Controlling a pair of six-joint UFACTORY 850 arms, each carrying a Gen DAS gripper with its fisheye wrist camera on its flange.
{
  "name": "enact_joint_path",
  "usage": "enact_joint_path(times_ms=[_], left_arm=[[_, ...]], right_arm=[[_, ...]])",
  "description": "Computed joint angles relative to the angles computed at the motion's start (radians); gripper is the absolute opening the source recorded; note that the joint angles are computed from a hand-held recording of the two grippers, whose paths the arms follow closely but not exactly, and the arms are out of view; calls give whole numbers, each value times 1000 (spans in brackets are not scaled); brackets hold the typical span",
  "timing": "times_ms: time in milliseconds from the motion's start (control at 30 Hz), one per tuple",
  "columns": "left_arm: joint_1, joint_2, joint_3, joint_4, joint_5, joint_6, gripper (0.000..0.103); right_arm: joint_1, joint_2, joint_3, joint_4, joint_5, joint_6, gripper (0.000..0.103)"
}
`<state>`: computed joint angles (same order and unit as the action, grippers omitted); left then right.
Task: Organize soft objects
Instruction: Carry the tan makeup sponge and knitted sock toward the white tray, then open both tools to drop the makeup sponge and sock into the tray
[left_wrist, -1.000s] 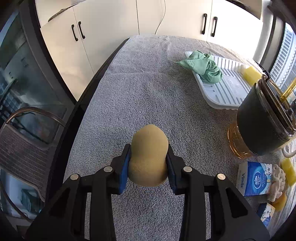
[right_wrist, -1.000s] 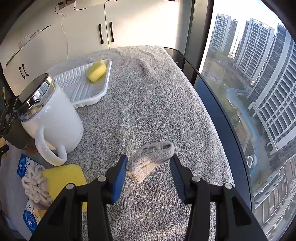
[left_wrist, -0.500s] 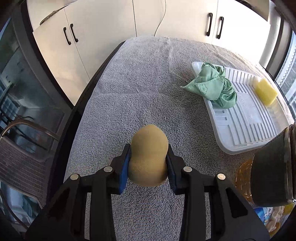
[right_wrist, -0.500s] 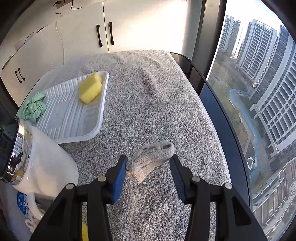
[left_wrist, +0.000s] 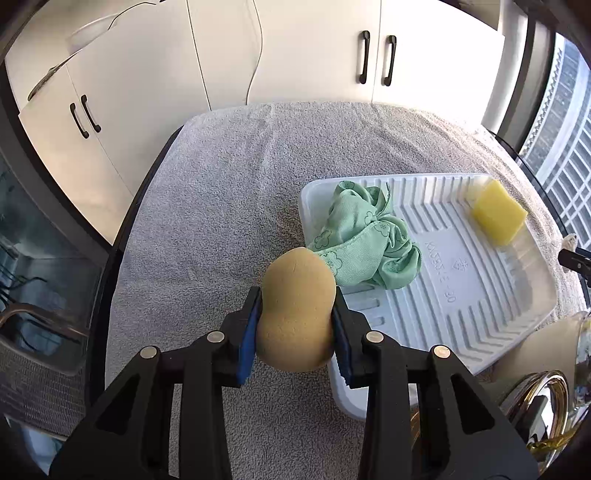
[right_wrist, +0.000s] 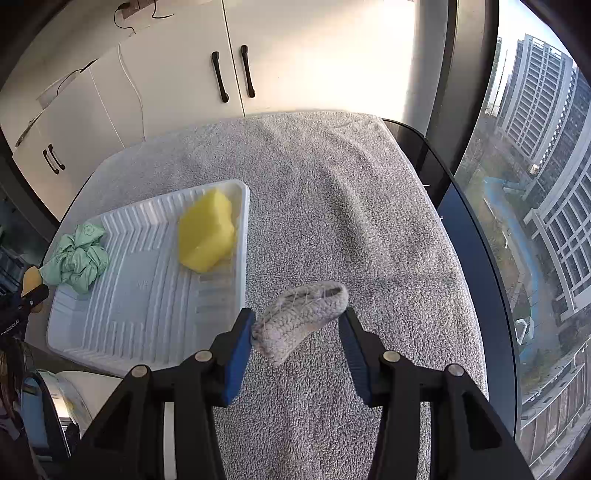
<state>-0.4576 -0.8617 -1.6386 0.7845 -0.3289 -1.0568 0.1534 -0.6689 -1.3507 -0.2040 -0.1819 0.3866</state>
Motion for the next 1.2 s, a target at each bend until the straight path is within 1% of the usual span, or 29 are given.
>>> enact_joint_path(times_ms=[67,133,200,267,367,433,567,600,633,667,733,800,900,967,1200], left_arm=[[1,-18,-39,-118,12,139,33],[0,-41,-82,-249,8,291,33],[0,-64,-120,-349,1,408,33],[1,-89,-161,-462,-13,533,33],[2,-118,-206,-625,-32,709,33],[0,-132,-225,-667,-43,753,33],[-1,-158,-261,-752,-73,854,35],[0,-168,-277,-781,-89,888,35],[3,-176,-289,-822,-100,920,35],[4,-180,-294,-828,-106,922,35],[2,-186,-300,-814,-113,912,35],[3,-195,-315,-834,-132,927,35],[2,-207,-335,-826,-155,918,36],[2,-212,-344,-820,-168,918,36],[10,-238,-388,-872,-230,972,36]], right_arm=[[7,-17,-32,100,-10,-105,50],[14,-35,-65,254,-28,-264,50],[19,-51,-91,384,-44,-397,50],[22,-66,-112,477,-64,-490,50],[17,-99,-159,608,-119,-610,50],[22,-112,-174,615,-142,-618,50],[35,-133,-202,524,-149,-555,50],[37,-138,-212,529,-159,-567,50],[35,-145,-222,573,-176,-610,50],[31,-153,-234,623,-199,-648,50],[30,-171,-256,651,-226,-664,50],[36,-186,-273,613,-234,-629,50],[38,-208,-298,617,-262,-630,50],[39,-209,-298,615,-261,-630,51],[44,-226,-322,593,-291,-651,53]])
